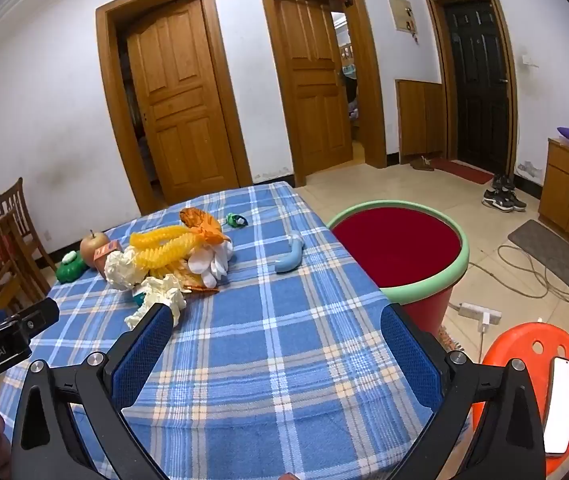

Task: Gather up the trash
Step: 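Move the left tool toward the orange box on the table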

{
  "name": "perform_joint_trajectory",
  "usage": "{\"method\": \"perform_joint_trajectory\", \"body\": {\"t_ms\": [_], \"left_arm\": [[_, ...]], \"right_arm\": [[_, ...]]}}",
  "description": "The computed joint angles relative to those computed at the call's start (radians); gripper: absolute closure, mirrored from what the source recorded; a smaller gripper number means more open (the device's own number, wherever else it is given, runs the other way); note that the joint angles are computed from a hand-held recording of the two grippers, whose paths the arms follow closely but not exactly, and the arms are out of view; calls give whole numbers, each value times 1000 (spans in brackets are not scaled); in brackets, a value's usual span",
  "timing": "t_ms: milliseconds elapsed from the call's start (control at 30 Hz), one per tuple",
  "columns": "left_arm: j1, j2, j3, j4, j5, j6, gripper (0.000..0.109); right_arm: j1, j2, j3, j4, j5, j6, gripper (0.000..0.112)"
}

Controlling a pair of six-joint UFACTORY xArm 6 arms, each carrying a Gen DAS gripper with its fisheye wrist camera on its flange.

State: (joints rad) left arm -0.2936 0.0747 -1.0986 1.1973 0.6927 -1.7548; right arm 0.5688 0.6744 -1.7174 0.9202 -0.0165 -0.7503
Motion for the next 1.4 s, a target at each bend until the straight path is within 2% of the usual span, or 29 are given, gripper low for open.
{"method": "perform_joint_trajectory", "body": {"t_ms": [333, 367, 633, 800, 933, 1200, 1400], "left_arm": [[0, 1, -1, -1, 0, 1, 7], [0, 1, -1, -2, 1, 1, 7], [0, 2, 2, -4, 0, 0, 7], [2, 2, 4, -8, -2, -2, 7], [7, 7, 2, -10, -4, 0, 7], [30, 23, -12, -32, -23, 30, 7], [59, 50, -39, -73, -37, 78, 7]], "right_arm": [[-1, 2, -6, 56, 0, -53, 9], [2, 3, -4, 23, -3, -20, 9], [-3, 13, -23, 28, 7, -28, 9], [-1, -11, 4, 87, 6, -84, 9], [1, 9, -17, 55, 7, -46, 9], [-13, 35, -36, -117, 29, 123, 9], [-44, 53, -77, -342, 130, 362, 9]]}}
